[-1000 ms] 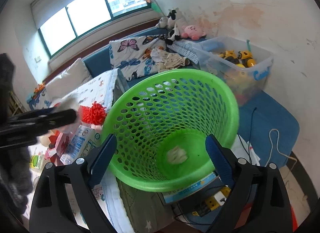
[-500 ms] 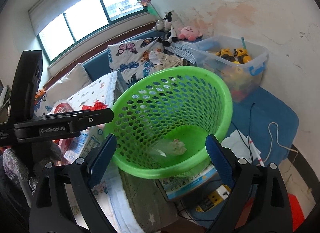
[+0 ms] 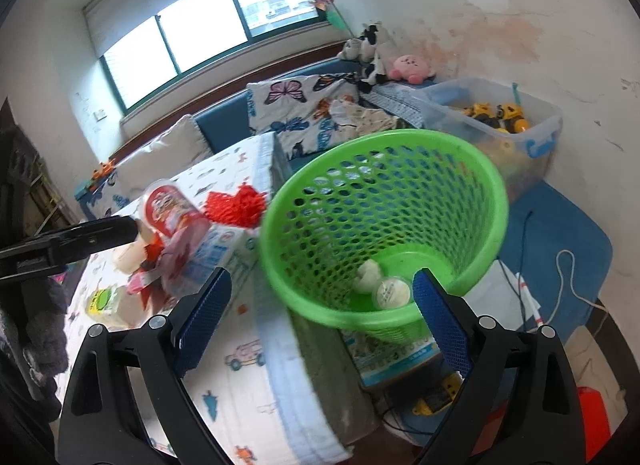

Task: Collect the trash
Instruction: 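Grasp the clear plastic dome cup with the left gripper while the right returns to the sheet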

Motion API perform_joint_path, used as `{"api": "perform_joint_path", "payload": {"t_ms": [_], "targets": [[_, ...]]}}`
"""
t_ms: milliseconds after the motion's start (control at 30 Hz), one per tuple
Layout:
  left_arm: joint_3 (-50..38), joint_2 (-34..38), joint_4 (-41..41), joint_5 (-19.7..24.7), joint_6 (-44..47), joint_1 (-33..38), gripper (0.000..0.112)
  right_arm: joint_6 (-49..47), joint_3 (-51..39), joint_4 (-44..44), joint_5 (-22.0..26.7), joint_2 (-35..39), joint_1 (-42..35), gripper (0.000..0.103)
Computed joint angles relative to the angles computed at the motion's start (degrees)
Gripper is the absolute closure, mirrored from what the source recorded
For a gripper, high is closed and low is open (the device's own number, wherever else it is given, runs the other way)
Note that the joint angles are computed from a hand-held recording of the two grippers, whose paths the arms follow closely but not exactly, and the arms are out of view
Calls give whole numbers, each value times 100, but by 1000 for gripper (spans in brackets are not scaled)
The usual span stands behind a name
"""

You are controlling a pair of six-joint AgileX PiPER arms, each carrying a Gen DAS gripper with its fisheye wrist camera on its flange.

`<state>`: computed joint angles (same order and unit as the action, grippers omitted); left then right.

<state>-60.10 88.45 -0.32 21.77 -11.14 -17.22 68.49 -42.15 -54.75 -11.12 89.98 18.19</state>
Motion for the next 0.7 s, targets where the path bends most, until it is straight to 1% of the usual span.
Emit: {"api": "perform_joint_path", "payload": {"t_ms": [67,133,267,333,433,533,567,633,700], "targets": [[396,-395,167,-64,-97,184,32,-82,19,143,4,-11,142,11],[803,-795,-11,-105,157,478,32,-274,41,412,11,-14,293,11],[1457,-1395,-107,-174,352,872,32,-627,53,875,41,-1,558,11],[1776,-1658,-416,-163,727,1109,32,-793,57,1086,34,13,673,11],[2230,-1946,-762,-207,1121,1275,32,-933,28,1297,76,31,834,11],[2542,-2059,-1123,-309,1509,1301,32,-1080,26,1483,102,29,928,11],[2666,-2067,-1127,-386,1532,1248,32,-1112,20,1533,127,22,966,11],[2833,-2052,-1013,-534,1439,1121,32,-1263,46,1701,165,-17,1030,11],[3041,-1969,-703,-759,1094,938,32,-1299,53,1732,206,-51,1041,11]]}}
